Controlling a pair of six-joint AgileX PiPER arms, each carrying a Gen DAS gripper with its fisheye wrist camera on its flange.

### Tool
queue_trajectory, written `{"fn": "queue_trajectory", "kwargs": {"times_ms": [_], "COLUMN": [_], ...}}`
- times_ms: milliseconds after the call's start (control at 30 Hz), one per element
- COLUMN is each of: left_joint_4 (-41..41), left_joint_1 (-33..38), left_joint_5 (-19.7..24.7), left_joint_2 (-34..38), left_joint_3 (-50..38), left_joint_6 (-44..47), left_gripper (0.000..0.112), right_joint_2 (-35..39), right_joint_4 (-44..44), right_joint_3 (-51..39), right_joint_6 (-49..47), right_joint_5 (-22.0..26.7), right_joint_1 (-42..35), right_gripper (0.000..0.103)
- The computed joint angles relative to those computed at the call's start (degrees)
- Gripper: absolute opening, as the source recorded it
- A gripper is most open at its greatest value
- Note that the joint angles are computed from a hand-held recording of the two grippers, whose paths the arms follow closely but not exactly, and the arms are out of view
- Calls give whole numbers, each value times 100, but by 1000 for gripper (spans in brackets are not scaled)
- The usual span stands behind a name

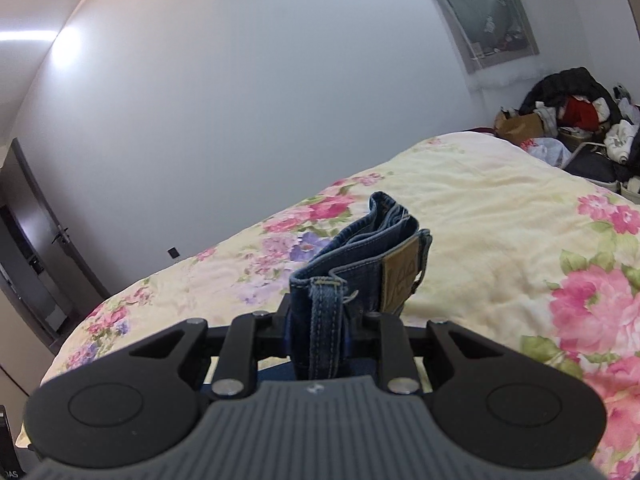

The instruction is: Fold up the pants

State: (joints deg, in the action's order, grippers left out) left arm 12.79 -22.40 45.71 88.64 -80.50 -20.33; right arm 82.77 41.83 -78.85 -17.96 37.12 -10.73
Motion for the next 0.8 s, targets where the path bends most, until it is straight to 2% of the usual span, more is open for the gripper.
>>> {"fn": "queue_trajectory", "kwargs": {"times_ms": [100,267,400,433,500,567,633,733,800], "left_joint_4": [-341,-1180,-1681,-1812,-2058,-2393,-2805,-3412,-3776], "left_joint_1": [679,1699,2166,2254,2380,2510,2629,2763,2827], "left_joint_5": [19,-37,-114,-122,-117,-138,-154,-134,-121], "left_joint_2": [-329,-566,-612,-639,-606,-592,-544,-411,-305], "left_joint_3": [183,473,784,885,961,1045,1088,1045,968], "left_joint_6": [492,1257,1780,1936,2197,2528,2872,3254,3408], "left_gripper": [10,10,10,10,10,13,22,26,29], "right_joint_2": [-40,329,898,1122,1521,1748,1858,1900,1817], "right_joint_4": [-811,-1991,-2021,-1902,-2352,-2619,-2560,-2106,-1650], "right_joint_3": [-131,-202,-43,-40,-146,-63,-59,-237,-371], "right_joint_6": [873,2331,2572,2506,2907,3104,2952,2470,2006], "right_joint_5": [-262,-679,-847,-782,-567,-583,-534,-266,67], "right_joint_1": [918,2481,3420,3608,3959,4132,4118,3971,3810], "right_gripper": [17,15,14,14,13,14,14,28,47]}}
